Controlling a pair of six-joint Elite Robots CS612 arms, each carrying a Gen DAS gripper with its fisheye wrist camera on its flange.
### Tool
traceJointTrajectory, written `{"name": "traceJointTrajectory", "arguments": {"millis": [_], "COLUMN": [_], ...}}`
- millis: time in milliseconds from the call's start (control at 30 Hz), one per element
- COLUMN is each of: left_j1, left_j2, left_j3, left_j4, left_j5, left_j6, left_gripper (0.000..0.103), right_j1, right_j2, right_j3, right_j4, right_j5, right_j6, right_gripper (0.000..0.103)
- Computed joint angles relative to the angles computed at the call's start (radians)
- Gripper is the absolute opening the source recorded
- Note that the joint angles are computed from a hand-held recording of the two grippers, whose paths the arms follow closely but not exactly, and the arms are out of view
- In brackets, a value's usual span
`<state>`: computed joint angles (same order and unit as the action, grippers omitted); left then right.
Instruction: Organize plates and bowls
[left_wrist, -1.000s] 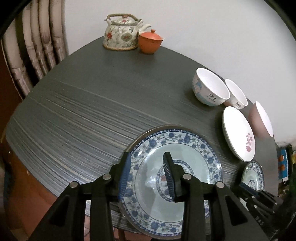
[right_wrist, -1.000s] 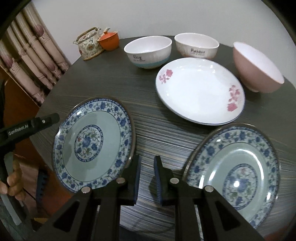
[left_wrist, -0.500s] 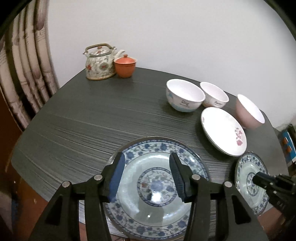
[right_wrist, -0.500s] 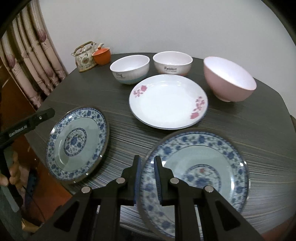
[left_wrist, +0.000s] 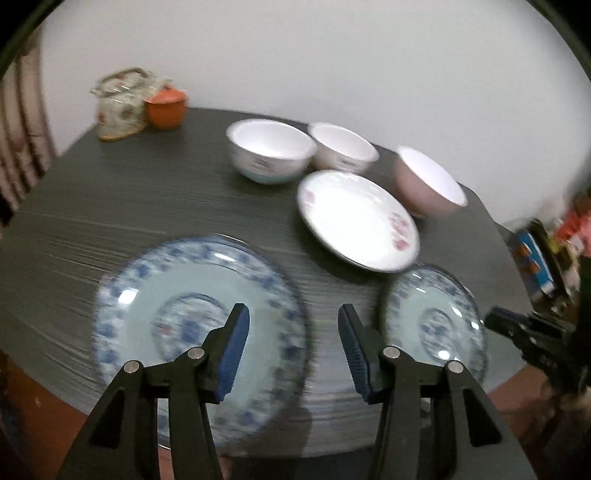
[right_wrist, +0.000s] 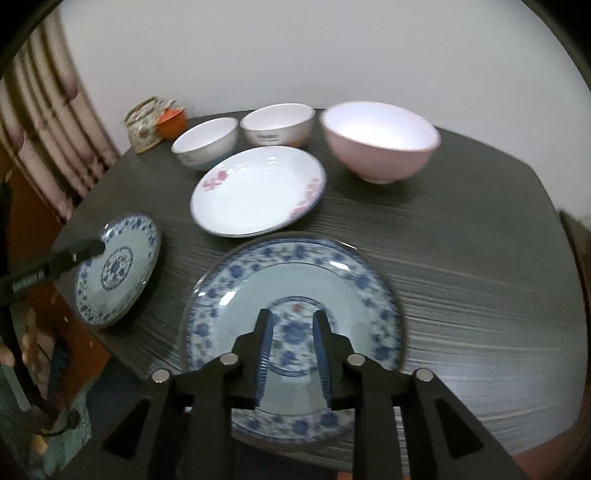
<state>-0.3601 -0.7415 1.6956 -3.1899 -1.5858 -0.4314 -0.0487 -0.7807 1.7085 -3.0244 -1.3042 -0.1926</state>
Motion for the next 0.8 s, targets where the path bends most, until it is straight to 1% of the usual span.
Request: {"name": "traceJointTrajectory", "arguments": {"millis": [133, 200, 233, 300, 333, 400, 500, 700, 800], "left_j1": [-0.005, -0.004, -0.003, 0.001, 0.002, 0.007, 0.007, 0.013, 0.012], "left_j2": [0.011, 0.021, 0.025, 0.036, 0.041, 0.051, 0.061, 0.087, 0.094], "left_j3": [-0.033, -0.055, -0.064, -0.084, -0.094, -0.114, -0.135, -0.169, -0.176], "left_j4": [0.051, 0.084, 0.096, 0.125, 0.143, 0.166, 0.189, 0.250, 0.268], "left_j5": [-0.104, -0.163, -0.189, -0.241, -0.262, -0.308, -0.344, -0.421, -0.435], "left_j6": [-0.004, -0.016, -0.022, -0.038, -0.050, -0.068, -0.076, -0.122, -0.139], "left_gripper": [0.046, 0.046, 0.046, 0.046, 0.046, 0.045, 0.045, 0.045, 0.045], "right_j1": [-0.037, -0.060, -0.076, -0.096, -0.103, -0.115, -0.126, -0.133, -0.136], "right_j2": [-0.001, 0.002, 0.006, 0.015, 0.019, 0.029, 0.045, 0.062, 0.065], "right_j3": [-0.006, -0.014, -0.020, -0.033, -0.033, -0.044, -0.060, -0.069, -0.071], "right_j4": [0.040, 0.068, 0.089, 0.135, 0.140, 0.182, 0.221, 0.235, 0.242], "right_j5": [0.047, 0.101, 0.145, 0.196, 0.210, 0.229, 0.247, 0.262, 0.277], "right_j6": [0.029, 0.061, 0.087, 0.117, 0.130, 0.138, 0.155, 0.171, 0.167], "right_gripper": [0.023, 0.023, 0.023, 0.023, 0.023, 0.023, 0.024, 0.025, 0.025]}}
